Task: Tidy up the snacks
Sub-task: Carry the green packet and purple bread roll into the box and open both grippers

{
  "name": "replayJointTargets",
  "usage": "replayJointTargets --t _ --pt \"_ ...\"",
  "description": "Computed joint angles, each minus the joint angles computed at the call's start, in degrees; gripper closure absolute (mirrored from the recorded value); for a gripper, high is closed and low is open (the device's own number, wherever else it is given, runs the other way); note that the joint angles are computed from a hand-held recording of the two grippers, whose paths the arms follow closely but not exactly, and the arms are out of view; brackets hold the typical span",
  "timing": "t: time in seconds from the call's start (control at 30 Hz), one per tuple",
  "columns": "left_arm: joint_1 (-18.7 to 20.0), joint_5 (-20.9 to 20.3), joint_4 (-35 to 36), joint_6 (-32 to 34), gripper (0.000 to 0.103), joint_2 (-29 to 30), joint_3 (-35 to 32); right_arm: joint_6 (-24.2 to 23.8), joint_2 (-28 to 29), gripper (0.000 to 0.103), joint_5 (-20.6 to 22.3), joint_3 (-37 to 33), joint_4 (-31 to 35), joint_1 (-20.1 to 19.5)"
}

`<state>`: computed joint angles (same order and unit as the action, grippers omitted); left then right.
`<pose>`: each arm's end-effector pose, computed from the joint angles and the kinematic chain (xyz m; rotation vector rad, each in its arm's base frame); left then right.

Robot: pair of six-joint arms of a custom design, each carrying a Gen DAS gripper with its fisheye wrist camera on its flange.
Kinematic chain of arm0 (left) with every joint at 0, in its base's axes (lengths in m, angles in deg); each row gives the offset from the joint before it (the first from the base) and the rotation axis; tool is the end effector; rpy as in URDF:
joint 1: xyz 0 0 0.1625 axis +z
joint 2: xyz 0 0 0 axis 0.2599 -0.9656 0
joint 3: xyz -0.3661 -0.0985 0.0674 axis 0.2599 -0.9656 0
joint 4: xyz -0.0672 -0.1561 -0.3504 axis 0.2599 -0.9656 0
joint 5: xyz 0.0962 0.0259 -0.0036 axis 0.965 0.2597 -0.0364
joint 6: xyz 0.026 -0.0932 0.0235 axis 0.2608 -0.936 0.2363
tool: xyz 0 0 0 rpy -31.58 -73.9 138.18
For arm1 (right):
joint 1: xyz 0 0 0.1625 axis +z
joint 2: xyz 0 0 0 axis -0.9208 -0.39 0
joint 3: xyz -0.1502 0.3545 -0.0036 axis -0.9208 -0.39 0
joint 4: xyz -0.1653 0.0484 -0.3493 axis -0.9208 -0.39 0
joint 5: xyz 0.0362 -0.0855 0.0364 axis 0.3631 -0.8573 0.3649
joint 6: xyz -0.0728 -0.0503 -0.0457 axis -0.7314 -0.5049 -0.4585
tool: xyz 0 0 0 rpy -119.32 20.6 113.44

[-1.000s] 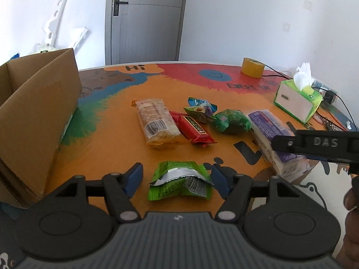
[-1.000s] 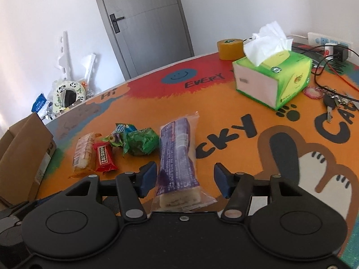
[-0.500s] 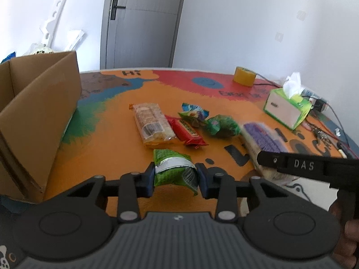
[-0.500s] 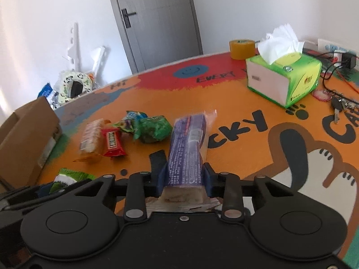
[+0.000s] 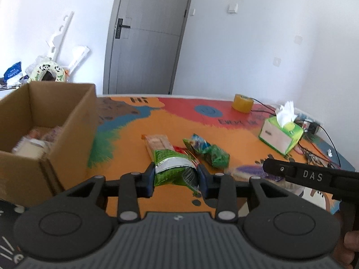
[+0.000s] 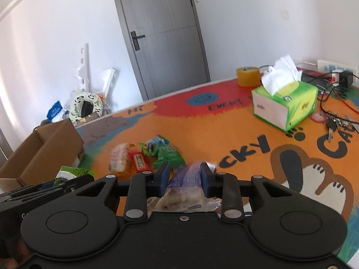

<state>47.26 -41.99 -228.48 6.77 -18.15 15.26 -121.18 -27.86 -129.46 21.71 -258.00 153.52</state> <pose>-0.1052 -0.6084 0.0312 0.5664 2.3146 -1.2454 0.0778 -0.6268 0.0474 0.4573 -2.2993 1.2968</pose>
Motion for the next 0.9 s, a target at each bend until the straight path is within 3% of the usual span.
replayJointTargets --t 0.07,0.1,0.33,0.43,0.5,0.7,0.83,0.87,0.9 --pt "-0.02 -0.02 -0.67 0.19 0.066 -0.70 0.54 0.25 -0.02 0.083 0.79 -0.03 0.12 0.22" --pt "-0.01 -0.06 -0.99 0.17 0.066 -1.08 0.81 0.47 -0.01 0.101 1.07 0.07 0.02 0.36" --pt "0.18 0.76 -3.70 1.23 0.066 -2.76 2.00 1.53 0.09 0.102 0.96 0.07 1.16 0.88" --pt "0.35 1.32 -4.19 1.08 0.066 -3.32 2.47 3.87 -0.06 0.089 -0.81 0.10 3.53 0.82" --pt "0.46 2.05 -5.05 0.98 0.066 -3.53 2.59 4.76 0.43 0.059 -1.54 -0.23 3.81 0.72" --pt "0.76 3.21 -7.80 1.73 0.066 -5.46 3.83 4.40 2.61 0.037 -5.21 -2.38 4.95 1.50" --pt "0.60 2.87 -9.51 2.18 0.066 -7.25 5.21 2.84 3.65 0.037 -6.50 -3.92 8.04 1.83" --pt "0.58 2.88 -9.93 2.44 0.066 -7.49 5.37 2.32 4.22 0.044 -7.81 -4.74 9.26 2.04" --pt "0.61 3.00 -10.45 2.76 0.066 -7.81 5.47 1.84 5.12 0.069 -10.38 -5.92 9.89 2.45"
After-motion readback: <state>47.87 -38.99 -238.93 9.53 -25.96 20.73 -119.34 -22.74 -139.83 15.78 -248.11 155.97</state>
